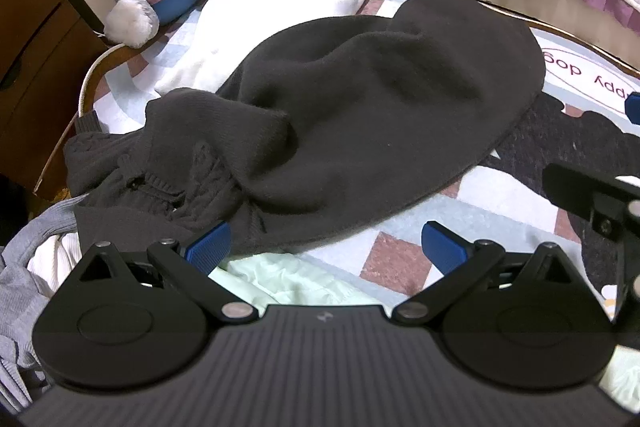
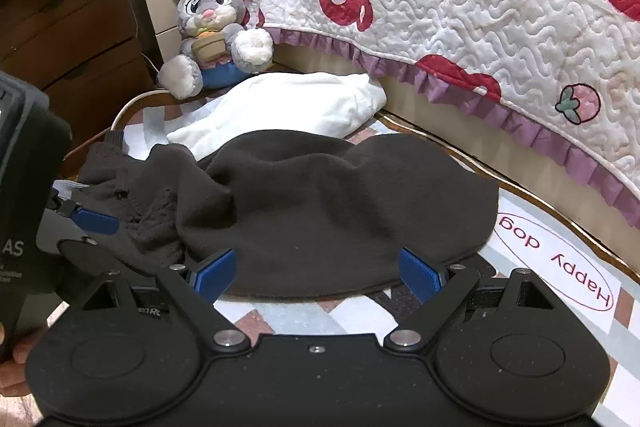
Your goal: Fold clothes
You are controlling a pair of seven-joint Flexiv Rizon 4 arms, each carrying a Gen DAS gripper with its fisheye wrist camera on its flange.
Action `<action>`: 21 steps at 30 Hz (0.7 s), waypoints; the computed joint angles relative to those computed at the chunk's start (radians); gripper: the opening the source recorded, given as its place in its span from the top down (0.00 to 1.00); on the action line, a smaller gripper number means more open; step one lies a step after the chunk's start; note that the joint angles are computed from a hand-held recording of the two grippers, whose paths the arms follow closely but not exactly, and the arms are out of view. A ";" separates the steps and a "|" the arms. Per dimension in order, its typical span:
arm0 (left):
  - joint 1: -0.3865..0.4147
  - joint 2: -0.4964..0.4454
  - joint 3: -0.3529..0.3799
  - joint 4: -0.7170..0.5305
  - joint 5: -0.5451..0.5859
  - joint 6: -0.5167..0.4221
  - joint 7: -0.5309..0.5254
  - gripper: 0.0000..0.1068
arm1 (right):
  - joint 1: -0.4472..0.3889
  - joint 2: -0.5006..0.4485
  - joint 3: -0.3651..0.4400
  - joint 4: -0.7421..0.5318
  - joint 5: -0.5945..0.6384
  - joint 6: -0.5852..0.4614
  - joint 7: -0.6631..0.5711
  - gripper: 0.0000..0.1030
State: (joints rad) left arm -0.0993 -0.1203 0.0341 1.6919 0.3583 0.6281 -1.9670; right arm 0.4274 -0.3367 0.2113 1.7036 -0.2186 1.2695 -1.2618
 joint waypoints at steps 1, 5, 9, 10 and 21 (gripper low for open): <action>0.001 0.001 0.001 0.002 -0.003 0.003 0.002 0.04 | 0.003 0.000 -0.003 -0.001 -0.004 -0.003 0.003 0.11; 0.011 -0.003 0.003 0.014 -0.029 0.018 0.021 0.04 | 0.013 -0.005 -0.010 -0.011 -0.017 -0.023 0.016 0.11; 0.028 0.001 0.017 0.081 -0.062 0.121 0.022 0.04 | 0.020 -0.023 -0.014 -0.017 -0.029 -0.006 0.021 0.11; 0.032 -0.002 0.021 0.095 -0.056 0.144 0.024 0.04 | 0.018 -0.033 -0.012 -0.017 -0.027 0.020 0.015 0.11; 0.147 -0.131 0.021 0.130 -0.318 0.268 0.313 0.64 | -0.084 -0.244 0.081 -0.210 0.223 0.017 0.043 0.98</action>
State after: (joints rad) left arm 0.0477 -0.2513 0.0550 1.8222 0.0407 0.8957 -1.6538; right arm 0.3431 -0.5806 0.2926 1.4937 0.0042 1.2870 -1.2186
